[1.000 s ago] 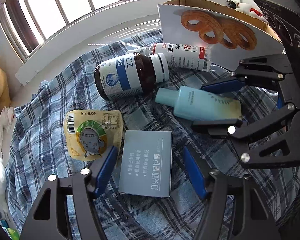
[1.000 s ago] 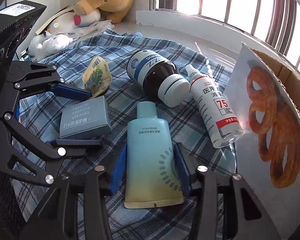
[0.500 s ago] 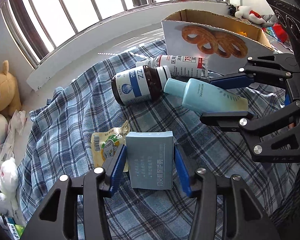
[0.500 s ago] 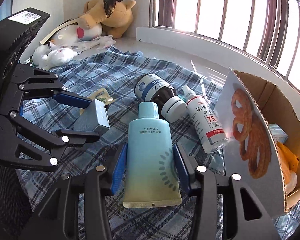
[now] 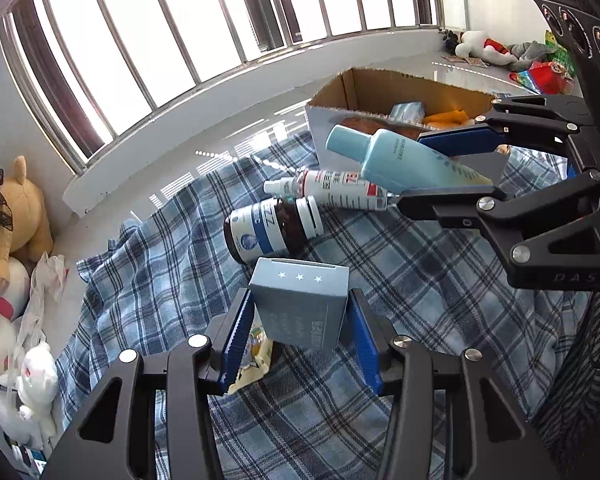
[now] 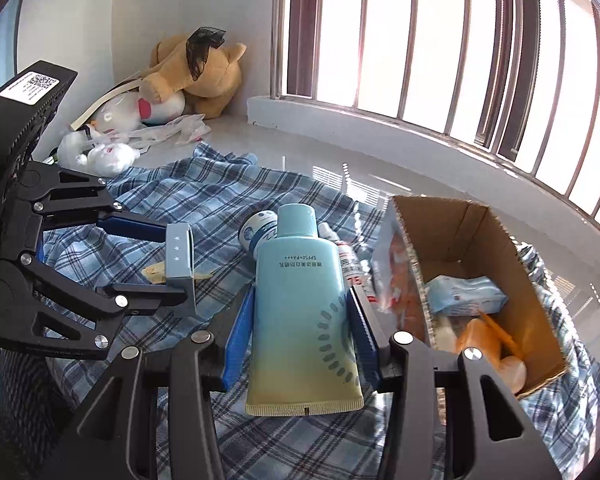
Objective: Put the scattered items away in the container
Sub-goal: 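Lower the blue bottle into the box with the right gripper while the left gripper lifts the grey box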
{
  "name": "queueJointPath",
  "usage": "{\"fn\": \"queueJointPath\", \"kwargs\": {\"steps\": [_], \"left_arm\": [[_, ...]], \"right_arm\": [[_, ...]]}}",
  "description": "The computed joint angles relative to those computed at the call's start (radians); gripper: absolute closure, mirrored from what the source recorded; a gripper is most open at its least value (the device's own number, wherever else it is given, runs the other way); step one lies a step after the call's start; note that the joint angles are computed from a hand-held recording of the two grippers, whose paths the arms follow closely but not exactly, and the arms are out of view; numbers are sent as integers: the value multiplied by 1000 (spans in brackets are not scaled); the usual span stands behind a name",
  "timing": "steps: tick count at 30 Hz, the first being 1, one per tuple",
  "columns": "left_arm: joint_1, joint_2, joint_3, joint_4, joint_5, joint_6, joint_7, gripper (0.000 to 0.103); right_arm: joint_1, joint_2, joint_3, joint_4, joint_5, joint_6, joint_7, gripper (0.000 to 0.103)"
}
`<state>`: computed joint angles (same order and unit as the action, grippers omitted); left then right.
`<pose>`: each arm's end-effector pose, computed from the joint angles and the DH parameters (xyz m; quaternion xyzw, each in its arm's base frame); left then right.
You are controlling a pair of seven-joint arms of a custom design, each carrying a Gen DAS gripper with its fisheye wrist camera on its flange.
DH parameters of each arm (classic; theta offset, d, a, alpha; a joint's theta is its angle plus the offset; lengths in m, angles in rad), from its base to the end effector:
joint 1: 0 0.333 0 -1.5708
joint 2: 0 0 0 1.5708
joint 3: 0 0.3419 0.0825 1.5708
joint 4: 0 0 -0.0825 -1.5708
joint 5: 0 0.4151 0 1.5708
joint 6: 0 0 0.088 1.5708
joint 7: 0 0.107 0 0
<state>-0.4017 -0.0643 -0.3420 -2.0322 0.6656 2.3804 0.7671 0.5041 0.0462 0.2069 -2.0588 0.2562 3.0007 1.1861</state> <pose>0.4433 -0.4046 0.5321 -0.5430 0.7691 -0.1865 0.2809 0.4941 0.3988 0.5306 -0.8428 0.3155 -0.1892 0.3928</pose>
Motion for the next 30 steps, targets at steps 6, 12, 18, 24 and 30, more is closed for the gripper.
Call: {"fn": "queueJointPath", "kwargs": {"steps": [6, 12, 18, 24, 30], "left_arm": [[-15, 31, -10, 105, 66, -25, 4, 53], [-44, 123, 9, 236, 97, 32, 6, 62], [-104, 285, 52, 447, 78, 27, 68, 62], [-177, 378, 112, 552, 71, -31, 113, 62], [-187, 378, 143, 514, 77, -42, 62, 56]], "right_arm": [[-32, -52, -46, -21, -176, 28, 193, 58], [-78, -56, -69, -18, -366, -2, 361, 58], [-100, -44, -78, -27, -339, -1, 345, 58], [-108, -10, -66, -3, -197, 24, 230, 58], [-106, 26, -69, 20, -212, 37, 266, 57]]}}
